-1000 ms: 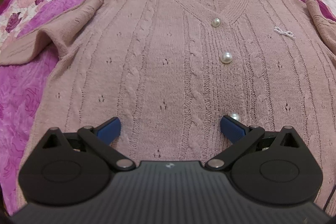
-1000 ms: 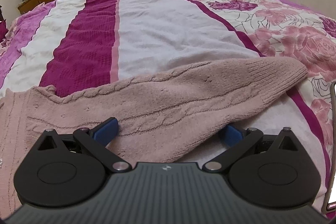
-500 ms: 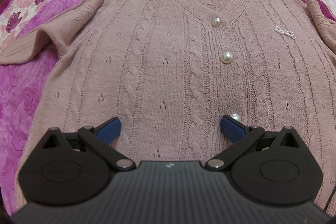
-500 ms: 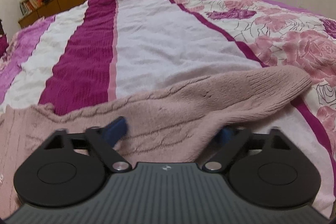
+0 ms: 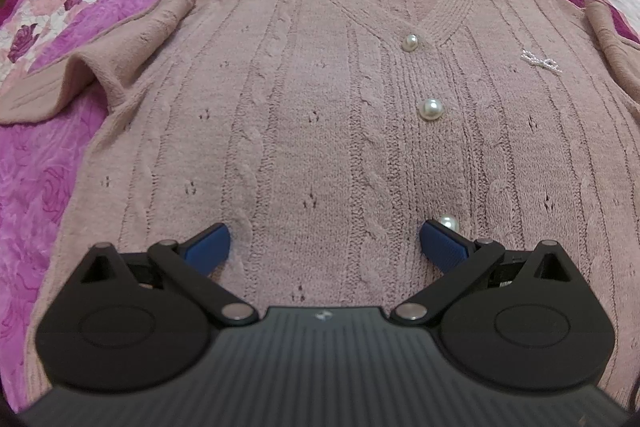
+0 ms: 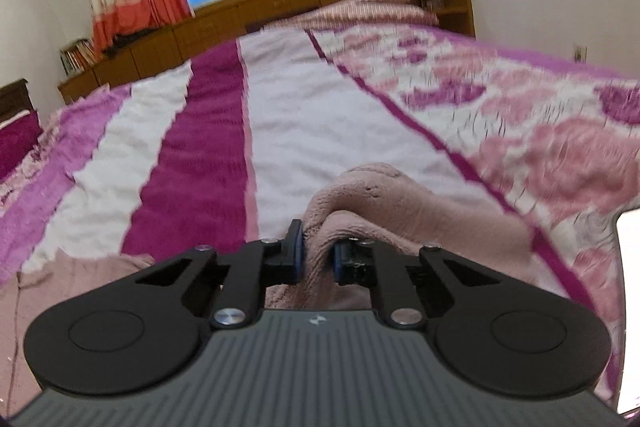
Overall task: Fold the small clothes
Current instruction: 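Carry the held sleeve across the cardigan body and open the right tool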
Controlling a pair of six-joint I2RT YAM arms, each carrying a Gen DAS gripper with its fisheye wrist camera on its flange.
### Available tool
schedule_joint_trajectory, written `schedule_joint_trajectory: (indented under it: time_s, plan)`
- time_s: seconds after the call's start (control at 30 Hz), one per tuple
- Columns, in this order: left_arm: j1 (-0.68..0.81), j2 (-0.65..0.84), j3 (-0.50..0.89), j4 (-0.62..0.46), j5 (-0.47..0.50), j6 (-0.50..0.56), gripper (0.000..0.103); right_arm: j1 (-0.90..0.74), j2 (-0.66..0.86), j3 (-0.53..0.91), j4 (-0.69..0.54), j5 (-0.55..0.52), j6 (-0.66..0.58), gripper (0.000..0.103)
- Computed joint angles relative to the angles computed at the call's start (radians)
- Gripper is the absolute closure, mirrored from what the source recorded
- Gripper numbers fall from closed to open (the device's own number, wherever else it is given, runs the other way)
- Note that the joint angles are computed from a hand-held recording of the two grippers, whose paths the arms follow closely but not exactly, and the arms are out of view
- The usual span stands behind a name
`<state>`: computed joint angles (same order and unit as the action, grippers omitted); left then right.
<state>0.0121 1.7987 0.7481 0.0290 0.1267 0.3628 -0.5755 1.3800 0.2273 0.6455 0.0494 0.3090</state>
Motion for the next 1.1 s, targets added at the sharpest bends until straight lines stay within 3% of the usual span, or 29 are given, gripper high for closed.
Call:
schedule_joint_trajectory:
  time_s: [0.3, 0.5, 0.67, 0.87, 1.1]
  plan:
    - [0.011, 0.005, 0.009, -0.005, 0.026, 0.020, 0.000, -0.002, -0.513, -0.005, -0.406, -0.029, 0.018, 0.088]
    - [0.047, -0.021, 0.044, -0.080, 0.076, 0.058, 0.000, 0.158, -0.665, 0.046, -0.598, 0.058, 0.051, 0.088]
    - [0.087, -0.069, 0.050, -0.094, 0.107, 0.087, 0.000, 0.431, -0.664, 0.101, -0.646, 0.261, 0.117, 0.088]
    - [0.150, -0.091, 0.090, -0.130, 0.151, 0.119, 0.000, 0.744, -0.539, 0.196, -0.628, 0.480, 0.208, 0.088]
    - [0.214, -0.053, 0.181, -0.162, 0.166, 0.143, 0.000, 0.978, -0.310, 0.340, -0.575, 0.624, 0.282, 0.088]
